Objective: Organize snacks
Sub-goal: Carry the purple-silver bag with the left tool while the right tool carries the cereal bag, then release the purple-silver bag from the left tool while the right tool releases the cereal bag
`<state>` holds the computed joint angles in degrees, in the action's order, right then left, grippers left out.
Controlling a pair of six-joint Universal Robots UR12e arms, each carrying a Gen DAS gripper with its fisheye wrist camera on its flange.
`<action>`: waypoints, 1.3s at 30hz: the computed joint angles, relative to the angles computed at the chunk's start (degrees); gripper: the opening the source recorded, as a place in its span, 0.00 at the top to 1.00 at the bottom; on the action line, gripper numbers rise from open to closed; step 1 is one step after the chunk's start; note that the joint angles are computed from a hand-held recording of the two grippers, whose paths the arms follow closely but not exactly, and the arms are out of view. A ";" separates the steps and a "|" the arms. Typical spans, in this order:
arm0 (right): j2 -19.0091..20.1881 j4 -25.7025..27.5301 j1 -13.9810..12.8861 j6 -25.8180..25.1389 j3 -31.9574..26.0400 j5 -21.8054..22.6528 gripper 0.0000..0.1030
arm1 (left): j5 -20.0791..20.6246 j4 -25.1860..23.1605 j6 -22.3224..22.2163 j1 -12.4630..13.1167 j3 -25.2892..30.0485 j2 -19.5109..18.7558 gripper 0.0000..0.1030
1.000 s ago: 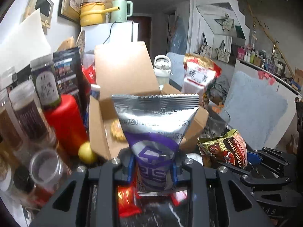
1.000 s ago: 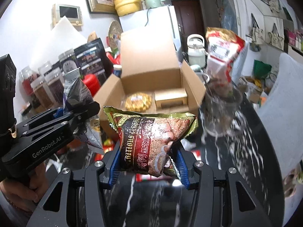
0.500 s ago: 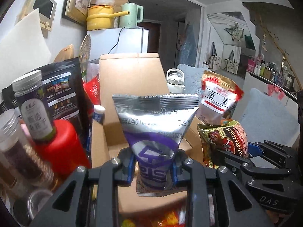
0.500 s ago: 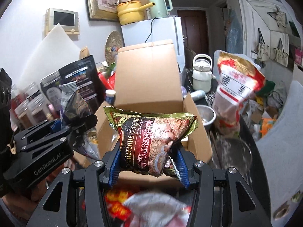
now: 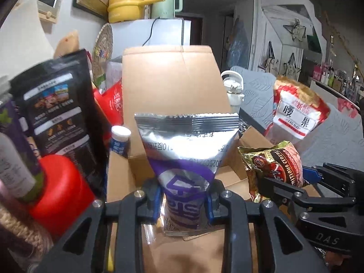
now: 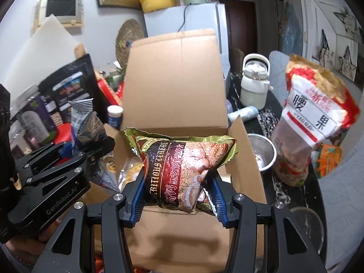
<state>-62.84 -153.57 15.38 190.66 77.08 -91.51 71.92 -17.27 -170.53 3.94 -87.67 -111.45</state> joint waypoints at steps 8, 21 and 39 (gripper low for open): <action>3.06 8.00 -0.78 0.46 -4.30 1.70 0.51 | 3.91 -9.27 1.45 -1.18 4.15 -2.55 0.72; 6.24 17.72 -0.40 -2.62 -9.44 -0.50 0.49 | 8.04 -18.41 1.31 -2.35 7.90 -4.35 0.72; 5.99 18.13 1.31 -3.74 -9.92 -8.58 0.17 | 13.10 -19.11 -0.14 -3.21 9.08 -4.63 0.72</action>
